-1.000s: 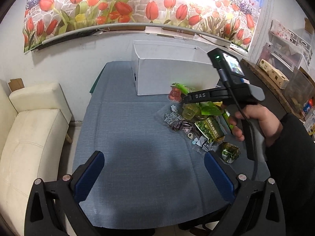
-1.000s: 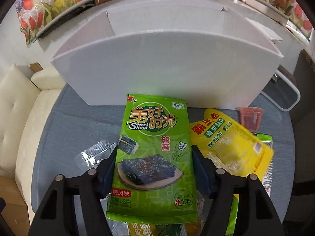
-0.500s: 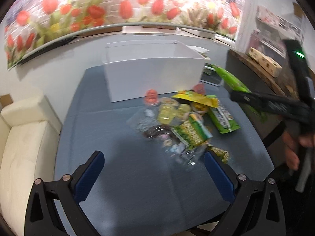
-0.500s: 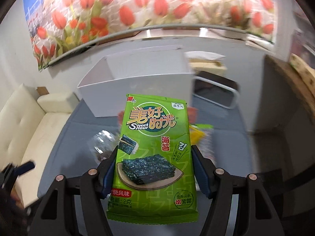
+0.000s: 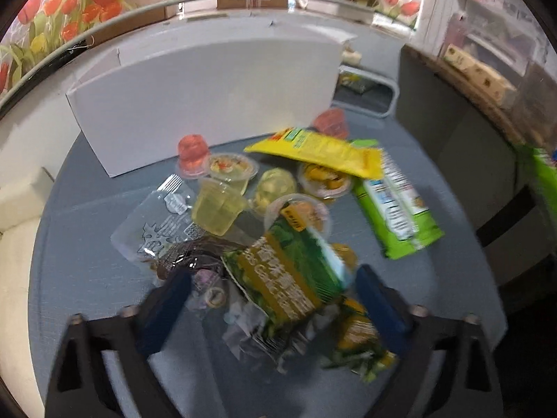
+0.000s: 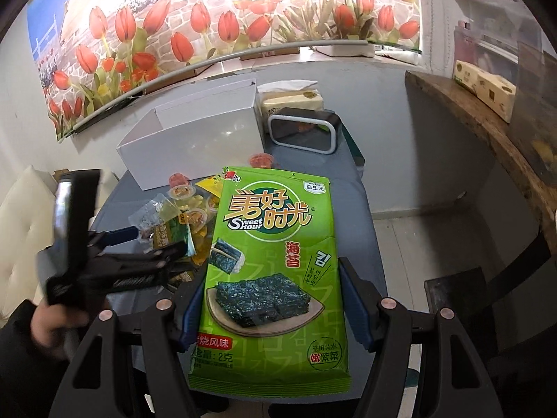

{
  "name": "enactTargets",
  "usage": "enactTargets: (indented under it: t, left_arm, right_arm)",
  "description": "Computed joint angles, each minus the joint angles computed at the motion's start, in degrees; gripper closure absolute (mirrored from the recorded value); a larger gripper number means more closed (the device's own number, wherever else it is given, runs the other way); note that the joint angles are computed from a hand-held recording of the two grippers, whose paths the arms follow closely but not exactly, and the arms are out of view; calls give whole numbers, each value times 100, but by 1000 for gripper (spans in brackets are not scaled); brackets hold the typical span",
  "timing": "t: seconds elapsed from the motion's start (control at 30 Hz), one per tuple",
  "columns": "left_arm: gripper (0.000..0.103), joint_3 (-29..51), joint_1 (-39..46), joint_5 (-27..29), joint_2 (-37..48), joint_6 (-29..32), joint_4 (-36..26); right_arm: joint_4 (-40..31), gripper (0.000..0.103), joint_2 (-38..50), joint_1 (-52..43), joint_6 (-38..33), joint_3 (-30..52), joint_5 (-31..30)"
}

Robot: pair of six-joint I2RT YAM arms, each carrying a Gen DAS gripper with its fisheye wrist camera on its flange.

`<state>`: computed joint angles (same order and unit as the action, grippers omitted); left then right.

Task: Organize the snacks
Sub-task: 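Carry both green packs into the white box and open both grippers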

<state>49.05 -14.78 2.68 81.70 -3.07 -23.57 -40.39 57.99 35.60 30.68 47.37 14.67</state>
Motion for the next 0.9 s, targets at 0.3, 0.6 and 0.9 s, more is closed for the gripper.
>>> enactTargets:
  t: [0.3, 0.6, 0.9]
  left_arm:
    - [69, 186, 241, 489, -7, 177, -302]
    - [76, -135, 275, 805, -1079, 542, -503]
    - [76, 34, 776, 1300, -1680, 722, -890]
  right_arm:
    - [327, 31, 4, -12, -11, -216, -186]
    - [428, 31, 195, 224, 121, -168, -88]
    - [738, 31, 745, 365, 33, 48, -90]
